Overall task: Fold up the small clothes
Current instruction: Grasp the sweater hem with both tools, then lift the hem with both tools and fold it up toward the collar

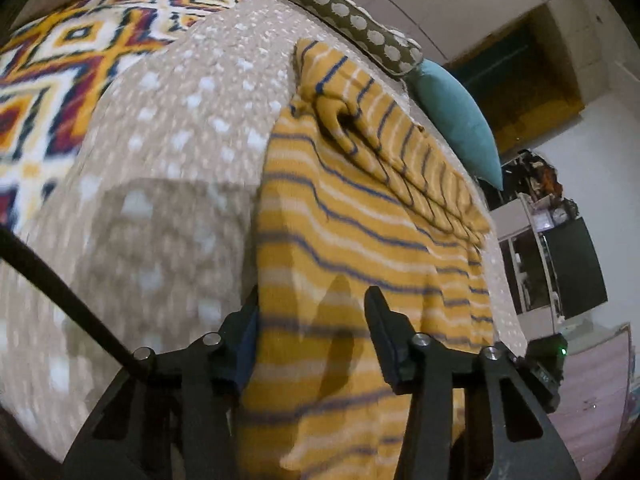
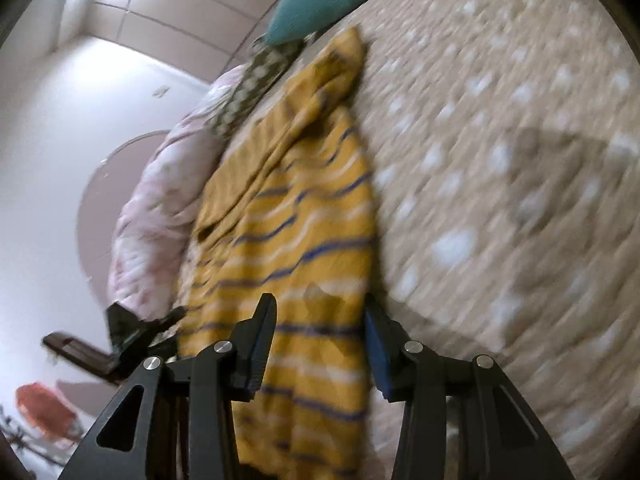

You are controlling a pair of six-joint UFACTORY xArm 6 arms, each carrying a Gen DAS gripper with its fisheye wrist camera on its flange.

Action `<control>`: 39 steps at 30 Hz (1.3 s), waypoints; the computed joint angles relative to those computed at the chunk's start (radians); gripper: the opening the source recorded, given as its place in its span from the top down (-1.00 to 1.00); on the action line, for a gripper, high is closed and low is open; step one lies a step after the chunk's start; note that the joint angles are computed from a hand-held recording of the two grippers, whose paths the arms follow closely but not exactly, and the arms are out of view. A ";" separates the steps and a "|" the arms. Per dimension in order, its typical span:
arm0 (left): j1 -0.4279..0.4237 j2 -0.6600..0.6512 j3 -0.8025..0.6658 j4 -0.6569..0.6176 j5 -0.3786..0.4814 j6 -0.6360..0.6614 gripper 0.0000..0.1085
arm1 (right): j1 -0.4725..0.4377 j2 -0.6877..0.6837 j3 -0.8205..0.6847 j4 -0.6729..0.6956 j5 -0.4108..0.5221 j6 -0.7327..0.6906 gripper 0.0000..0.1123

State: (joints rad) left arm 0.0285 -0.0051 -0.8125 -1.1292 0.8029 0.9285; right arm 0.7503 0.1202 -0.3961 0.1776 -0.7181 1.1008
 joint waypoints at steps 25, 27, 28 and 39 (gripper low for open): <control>-0.043 -0.346 0.384 -0.065 -0.075 0.104 0.05 | 0.238 0.195 -0.097 0.028 -0.160 0.114 0.18; -0.085 -0.366 0.401 -0.053 -0.131 0.089 0.03 | 0.242 0.193 -0.078 0.033 -0.182 0.119 0.19; -0.101 -0.375 0.407 -0.039 -0.150 0.079 0.03 | 0.244 0.195 -0.076 0.039 -0.186 0.120 0.22; -0.092 -0.465 0.413 0.100 -0.159 -0.007 0.84 | 0.308 0.118 -0.073 0.214 -0.031 -0.001 0.82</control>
State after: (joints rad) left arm -0.0630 -0.4699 -0.3990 -1.0295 0.6442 0.9218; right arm 1.0585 0.2378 -0.4692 0.3920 -0.7491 1.1001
